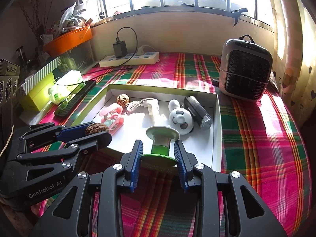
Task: Organize objects
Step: 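Carry the seed ball and spool over the tray with both grippers, then lower the seed ball and spool into the tray with both grippers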
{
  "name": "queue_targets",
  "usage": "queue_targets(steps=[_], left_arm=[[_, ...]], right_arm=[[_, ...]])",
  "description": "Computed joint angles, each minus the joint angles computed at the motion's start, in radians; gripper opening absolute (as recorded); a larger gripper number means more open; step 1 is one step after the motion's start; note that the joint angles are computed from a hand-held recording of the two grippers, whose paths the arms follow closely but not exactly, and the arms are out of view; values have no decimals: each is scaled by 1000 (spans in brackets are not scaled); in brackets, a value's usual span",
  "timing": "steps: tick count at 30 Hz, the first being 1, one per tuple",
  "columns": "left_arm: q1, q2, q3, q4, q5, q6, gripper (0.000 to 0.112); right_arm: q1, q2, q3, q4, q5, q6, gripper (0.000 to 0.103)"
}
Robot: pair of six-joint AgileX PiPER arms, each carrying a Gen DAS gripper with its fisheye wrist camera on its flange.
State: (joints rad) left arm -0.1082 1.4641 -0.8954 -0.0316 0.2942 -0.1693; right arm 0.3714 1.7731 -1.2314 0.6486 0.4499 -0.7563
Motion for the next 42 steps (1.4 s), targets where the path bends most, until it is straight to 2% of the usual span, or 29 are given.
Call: queue_targets(steps=[8,23,42], left_arm=[[28,76,-76,-50,12,71,27],[52,214,-218,-50,43,110,27],[52,317,-302,-37,82,122,27]], right_arm=[[-6,71,-85,-50,31,37,35],[-5,168,-200,-90,99,60,35],[-3,238,-281,-126,150,89,35]])
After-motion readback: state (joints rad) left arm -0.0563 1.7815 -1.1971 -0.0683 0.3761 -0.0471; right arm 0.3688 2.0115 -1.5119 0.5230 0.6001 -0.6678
